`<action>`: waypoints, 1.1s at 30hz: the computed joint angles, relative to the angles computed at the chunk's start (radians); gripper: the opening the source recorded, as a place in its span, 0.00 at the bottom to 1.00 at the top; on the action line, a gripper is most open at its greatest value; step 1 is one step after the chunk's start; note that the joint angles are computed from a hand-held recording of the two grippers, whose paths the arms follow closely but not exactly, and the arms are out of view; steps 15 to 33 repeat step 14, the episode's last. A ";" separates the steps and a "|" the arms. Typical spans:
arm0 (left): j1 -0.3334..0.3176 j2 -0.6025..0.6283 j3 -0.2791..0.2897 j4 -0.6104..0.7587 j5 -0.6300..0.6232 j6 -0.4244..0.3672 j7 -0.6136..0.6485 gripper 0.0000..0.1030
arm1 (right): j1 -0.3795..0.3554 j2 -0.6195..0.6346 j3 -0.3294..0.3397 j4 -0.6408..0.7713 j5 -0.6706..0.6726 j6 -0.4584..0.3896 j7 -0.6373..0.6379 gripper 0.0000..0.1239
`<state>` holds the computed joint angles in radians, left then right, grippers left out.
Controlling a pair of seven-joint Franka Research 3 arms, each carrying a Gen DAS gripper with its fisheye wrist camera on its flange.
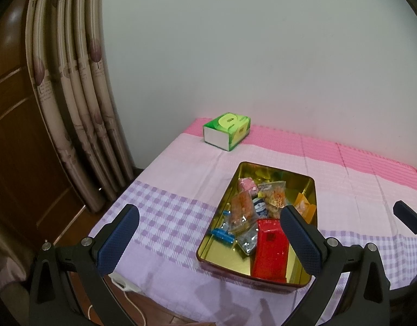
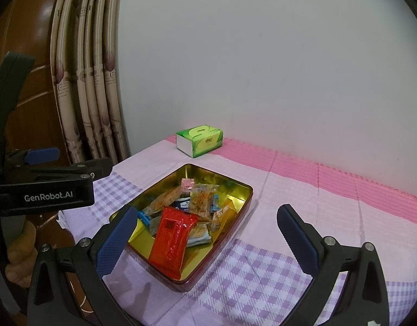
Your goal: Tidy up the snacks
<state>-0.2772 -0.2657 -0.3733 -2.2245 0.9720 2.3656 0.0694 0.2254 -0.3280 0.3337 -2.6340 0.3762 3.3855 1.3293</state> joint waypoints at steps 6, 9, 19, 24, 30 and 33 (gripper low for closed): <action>0.000 -0.005 0.004 -0.011 -0.005 0.013 0.006 1.00 | 0.052 0.002 -0.075 -0.006 -0.029 -0.014 0.002 0.82; 0.005 0.003 -0.019 0.000 0.047 -0.022 -0.016 1.00 | 0.078 -0.002 -0.135 -0.019 -0.047 -0.025 0.004 0.82; -0.020 0.000 -0.017 0.004 0.027 -0.042 0.020 1.00 | 0.092 0.018 -0.255 -0.024 -0.074 -0.021 0.003 0.82; -0.020 0.000 -0.017 0.004 0.027 -0.042 0.020 1.00 | 0.092 0.018 -0.255 -0.024 -0.074 -0.021 0.003 0.82; -0.020 0.000 -0.017 0.004 0.027 -0.042 0.020 1.00 | 0.092 0.018 -0.255 -0.024 -0.074 -0.021 0.003 0.82; -0.020 0.000 -0.017 0.004 0.027 -0.042 0.020 1.00 | 0.092 0.018 -0.255 -0.024 -0.074 -0.021 0.003 0.82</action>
